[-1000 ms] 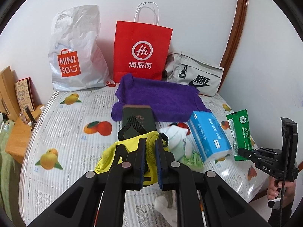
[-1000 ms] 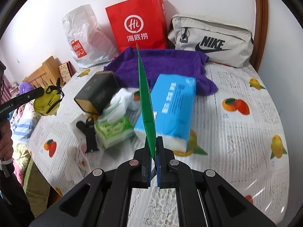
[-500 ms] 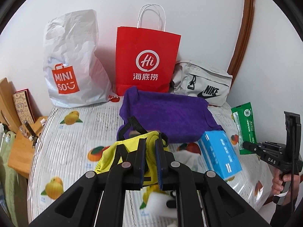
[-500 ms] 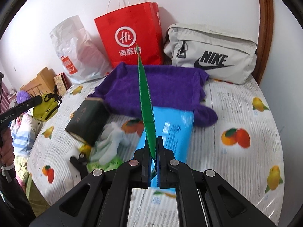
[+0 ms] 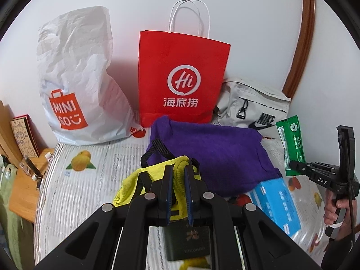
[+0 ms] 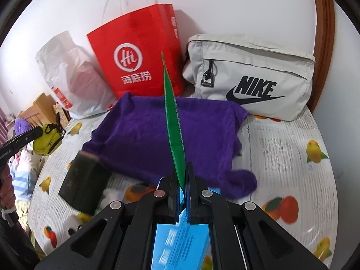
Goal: Organize soft objects
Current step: 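Place the green packet on the purple towel with the right gripper while the left places the pouch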
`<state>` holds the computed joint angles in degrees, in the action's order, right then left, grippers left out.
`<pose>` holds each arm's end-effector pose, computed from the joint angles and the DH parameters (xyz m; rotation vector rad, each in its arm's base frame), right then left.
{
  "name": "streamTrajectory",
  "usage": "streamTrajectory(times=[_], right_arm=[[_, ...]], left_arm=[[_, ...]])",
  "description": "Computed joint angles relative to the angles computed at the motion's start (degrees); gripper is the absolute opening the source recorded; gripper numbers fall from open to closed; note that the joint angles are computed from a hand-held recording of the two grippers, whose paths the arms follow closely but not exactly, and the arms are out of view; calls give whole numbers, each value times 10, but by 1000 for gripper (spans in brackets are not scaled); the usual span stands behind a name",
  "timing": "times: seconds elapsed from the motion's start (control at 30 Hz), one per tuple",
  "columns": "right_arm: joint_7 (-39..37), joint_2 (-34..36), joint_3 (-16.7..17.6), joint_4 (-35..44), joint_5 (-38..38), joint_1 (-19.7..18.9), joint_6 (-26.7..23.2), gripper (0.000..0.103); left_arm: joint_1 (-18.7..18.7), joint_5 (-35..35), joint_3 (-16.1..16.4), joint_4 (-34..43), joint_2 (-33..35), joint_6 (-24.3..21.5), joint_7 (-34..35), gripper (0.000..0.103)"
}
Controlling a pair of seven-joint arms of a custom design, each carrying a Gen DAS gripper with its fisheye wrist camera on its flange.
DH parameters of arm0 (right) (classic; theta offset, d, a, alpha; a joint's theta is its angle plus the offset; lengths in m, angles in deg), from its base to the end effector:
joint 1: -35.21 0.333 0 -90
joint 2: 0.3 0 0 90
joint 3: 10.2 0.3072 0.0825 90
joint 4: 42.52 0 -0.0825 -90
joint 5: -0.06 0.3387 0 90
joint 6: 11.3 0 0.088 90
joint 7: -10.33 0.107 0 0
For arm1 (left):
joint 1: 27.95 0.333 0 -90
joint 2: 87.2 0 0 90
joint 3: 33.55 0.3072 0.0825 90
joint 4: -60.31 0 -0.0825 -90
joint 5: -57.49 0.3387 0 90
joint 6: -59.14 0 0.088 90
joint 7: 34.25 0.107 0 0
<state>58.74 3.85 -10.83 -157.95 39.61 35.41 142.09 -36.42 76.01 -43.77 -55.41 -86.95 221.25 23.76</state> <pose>0.5688 -0.0237 0.4919 -1.8850 1.5624 -0.4080 0.5267 -0.1951 0.5527 -1.7528 1.8127 -0.9053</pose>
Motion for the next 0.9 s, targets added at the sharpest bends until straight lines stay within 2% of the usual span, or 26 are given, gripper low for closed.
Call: streamTrajectory(times=[0.17,0.47,0.7,0.9], right_arm=[[28,62,6,68,-32,-11,-21,4],[110,165,32,176,-109,-48,-78,4],[138,207,44,227,-155,-59,-126,4],[135,222,53,241,-176,-64,-138,4]], left_arm=[[-6,-14,7,45,43,-7,11,10],[-44,-28,34,172,142,-55,46,10],[-70,-53,51,300,237,-107,84,10],[-79,-83,58,400,309,-154,110,10]])
